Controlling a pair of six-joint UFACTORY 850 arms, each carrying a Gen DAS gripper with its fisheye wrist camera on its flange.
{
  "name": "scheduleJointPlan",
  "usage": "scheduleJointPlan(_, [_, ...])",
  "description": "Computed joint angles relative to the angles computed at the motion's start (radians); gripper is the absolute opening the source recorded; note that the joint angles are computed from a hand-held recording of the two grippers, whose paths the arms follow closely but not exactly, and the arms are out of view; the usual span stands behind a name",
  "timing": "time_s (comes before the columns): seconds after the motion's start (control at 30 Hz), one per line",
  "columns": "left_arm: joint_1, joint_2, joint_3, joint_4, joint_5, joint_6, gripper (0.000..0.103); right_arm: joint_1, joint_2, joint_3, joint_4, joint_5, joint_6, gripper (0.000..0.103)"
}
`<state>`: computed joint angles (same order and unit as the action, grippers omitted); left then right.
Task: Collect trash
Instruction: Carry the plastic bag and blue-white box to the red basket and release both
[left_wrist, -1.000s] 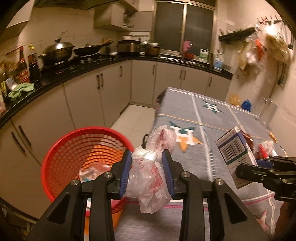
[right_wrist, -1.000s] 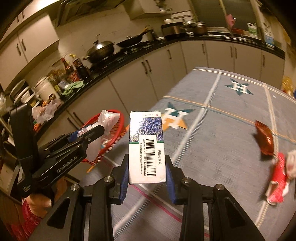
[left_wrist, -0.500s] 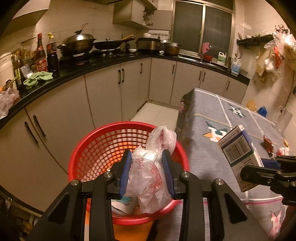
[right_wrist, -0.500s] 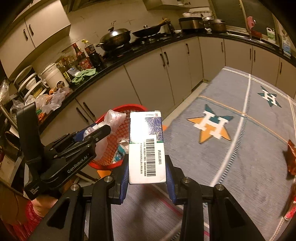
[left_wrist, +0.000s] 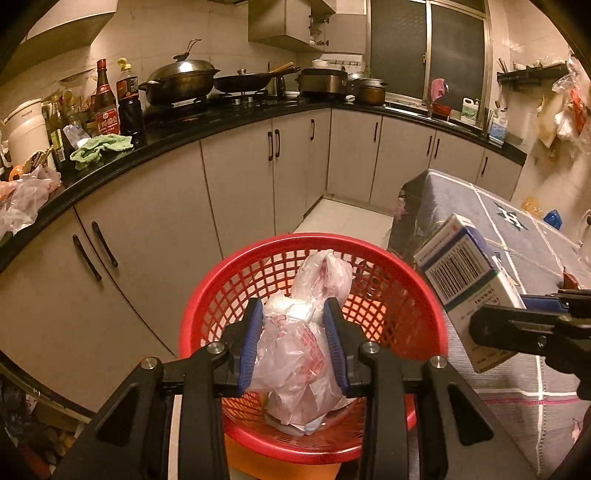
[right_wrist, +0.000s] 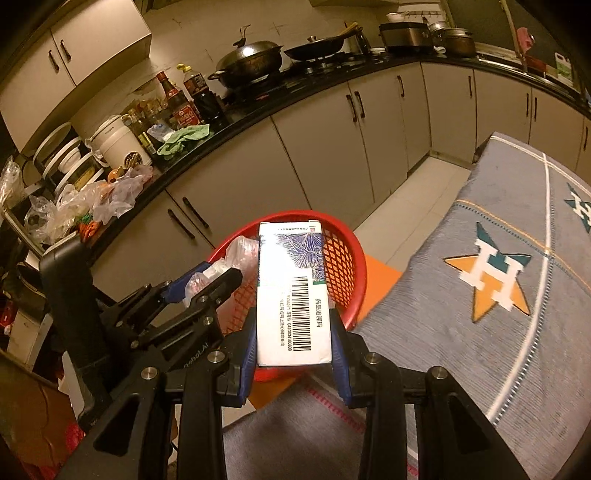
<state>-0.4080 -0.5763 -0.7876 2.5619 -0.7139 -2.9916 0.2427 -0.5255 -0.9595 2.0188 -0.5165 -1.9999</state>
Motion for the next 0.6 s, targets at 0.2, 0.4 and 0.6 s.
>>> scheduleJointPlan(0.2, [0.016,-0.009,-0.009,0.011,0.011,-0.014,0.033,0.011,-0.042,-0.05,-0.044,0.008,0.064,0.039])
scheduleJointPlan(0.4, [0.035,-0.005,-0.012,0.04,0.036,-0.061,0.045,0.018,-0.065,-0.075,-0.039,0.001,0.074,0.055])
scheduleJointPlan(0.6, [0.035,0.014,0.002,0.032,0.025,-0.072,0.055,0.0,-0.035,-0.038,0.027,-0.016,0.02,0.063])
